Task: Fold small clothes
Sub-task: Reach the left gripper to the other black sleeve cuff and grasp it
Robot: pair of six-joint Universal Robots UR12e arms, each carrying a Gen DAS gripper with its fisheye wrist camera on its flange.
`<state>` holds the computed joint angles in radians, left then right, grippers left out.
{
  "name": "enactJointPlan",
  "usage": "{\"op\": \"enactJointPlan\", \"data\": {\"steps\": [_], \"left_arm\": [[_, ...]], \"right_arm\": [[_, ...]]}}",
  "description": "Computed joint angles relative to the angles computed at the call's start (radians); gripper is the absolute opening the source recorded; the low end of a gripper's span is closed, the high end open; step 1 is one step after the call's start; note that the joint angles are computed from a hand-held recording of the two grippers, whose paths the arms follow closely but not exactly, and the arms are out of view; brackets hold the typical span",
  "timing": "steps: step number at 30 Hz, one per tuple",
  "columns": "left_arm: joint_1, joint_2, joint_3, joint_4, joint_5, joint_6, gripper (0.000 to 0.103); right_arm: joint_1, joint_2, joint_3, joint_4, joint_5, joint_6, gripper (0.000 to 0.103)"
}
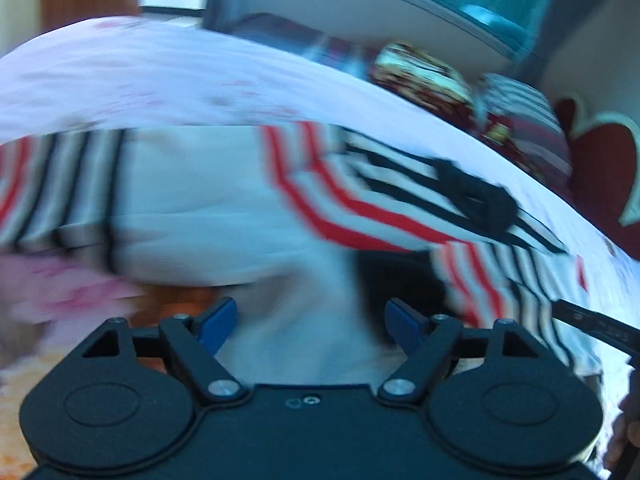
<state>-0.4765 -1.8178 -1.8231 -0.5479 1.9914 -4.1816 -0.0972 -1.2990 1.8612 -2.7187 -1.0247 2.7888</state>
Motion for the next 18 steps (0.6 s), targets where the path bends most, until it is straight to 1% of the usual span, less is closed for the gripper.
{"op": "enactJointPlan", "data": {"steps": [6,10,13,15,18], "left_arm": [[0.014,0.113,-0.111,-0.082,0.091,-0.161,0.081],[0.034,0.183,-0.177,-0.119,0.123,-0.274,0.080],[0.051,0.227,-0.229,-0.111,0.136,-0.357,0.080],[0.068,0.249,-0.258,-0.094,0.126,-0.396,0.079],[0.098,0.268,-0.306,-0.024,0.097,-0.434,0.073]], "right_arm": [[0.052,-0.019,0.020,0.028,0.056,-0.028,0.050],[0.092,-0.017,0.023,0.031,0.067,-0.034,0.050],[0.120,-0.015,0.028,0.014,0.059,-0.032,0.050],[0.137,-0.007,0.023,0.007,0.050,-0.024,0.050],[0.156,0.000,0.021,-0.006,0.033,-0.006,0.050]]}}
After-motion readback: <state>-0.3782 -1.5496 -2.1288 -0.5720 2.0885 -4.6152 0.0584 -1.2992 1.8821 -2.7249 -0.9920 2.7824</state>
